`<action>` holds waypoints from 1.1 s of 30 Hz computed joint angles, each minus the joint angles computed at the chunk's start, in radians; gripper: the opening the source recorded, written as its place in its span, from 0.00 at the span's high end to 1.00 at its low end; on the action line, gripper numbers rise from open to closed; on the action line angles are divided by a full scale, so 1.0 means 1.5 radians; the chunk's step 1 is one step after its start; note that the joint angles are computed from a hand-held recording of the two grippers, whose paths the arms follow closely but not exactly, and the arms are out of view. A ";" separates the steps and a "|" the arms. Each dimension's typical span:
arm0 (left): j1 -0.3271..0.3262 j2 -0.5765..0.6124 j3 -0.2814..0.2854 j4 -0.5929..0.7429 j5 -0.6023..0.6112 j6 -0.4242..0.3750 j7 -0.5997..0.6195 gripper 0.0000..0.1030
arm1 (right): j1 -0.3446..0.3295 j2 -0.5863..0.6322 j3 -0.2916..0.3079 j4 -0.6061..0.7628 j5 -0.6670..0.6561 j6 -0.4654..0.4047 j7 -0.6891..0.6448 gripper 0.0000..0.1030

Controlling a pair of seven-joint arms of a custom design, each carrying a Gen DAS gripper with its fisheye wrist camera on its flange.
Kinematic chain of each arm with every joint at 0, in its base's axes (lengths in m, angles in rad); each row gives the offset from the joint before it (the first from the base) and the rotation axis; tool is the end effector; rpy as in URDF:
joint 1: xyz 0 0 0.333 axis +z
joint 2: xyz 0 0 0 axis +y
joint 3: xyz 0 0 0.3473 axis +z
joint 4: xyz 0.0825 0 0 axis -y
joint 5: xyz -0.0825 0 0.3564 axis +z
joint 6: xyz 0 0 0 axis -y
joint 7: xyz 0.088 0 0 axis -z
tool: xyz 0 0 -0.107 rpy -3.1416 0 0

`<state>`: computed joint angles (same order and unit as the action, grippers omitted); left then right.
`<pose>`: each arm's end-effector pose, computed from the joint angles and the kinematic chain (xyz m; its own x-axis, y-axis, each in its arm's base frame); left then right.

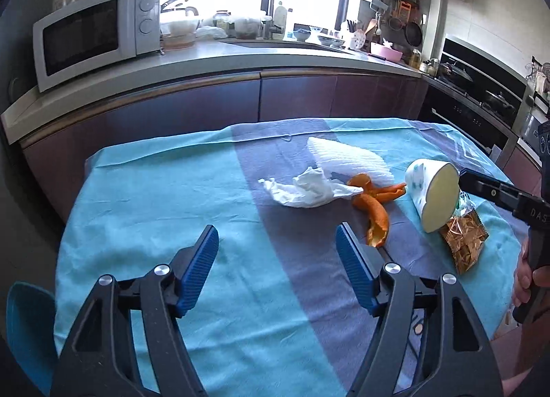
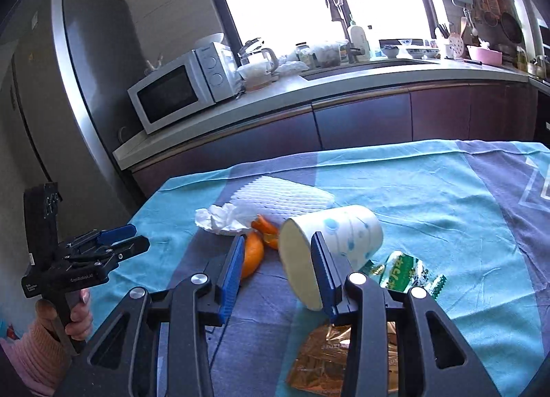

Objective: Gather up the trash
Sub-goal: 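Grasp the crumpled tissue with the left gripper while the right gripper grasps another dotted cup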

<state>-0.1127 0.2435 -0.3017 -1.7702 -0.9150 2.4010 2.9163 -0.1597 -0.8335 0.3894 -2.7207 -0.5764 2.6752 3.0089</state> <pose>0.5931 -0.2470 0.5154 -0.9265 -0.3657 0.0885 -0.2998 0.5754 -0.7609 0.2977 0.1145 0.5515 -0.5703 -0.7695 -0.2875 -0.3391 0.5393 -0.7708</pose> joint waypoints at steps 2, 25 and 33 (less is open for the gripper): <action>-0.017 0.017 -0.003 0.019 0.029 0.001 -0.031 0.31 | 0.005 -0.002 -0.004 -0.005 0.003 -0.015 -0.005 0.63; -0.064 0.151 -0.045 0.167 0.270 -0.043 -0.283 0.64 | 0.019 -0.022 -0.026 -0.024 -0.002 -0.040 0.012 0.89; -0.038 0.123 -0.056 0.133 0.227 -0.031 -0.249 0.86 | 0.007 -0.046 -0.017 -0.029 0.005 -0.029 0.018 0.93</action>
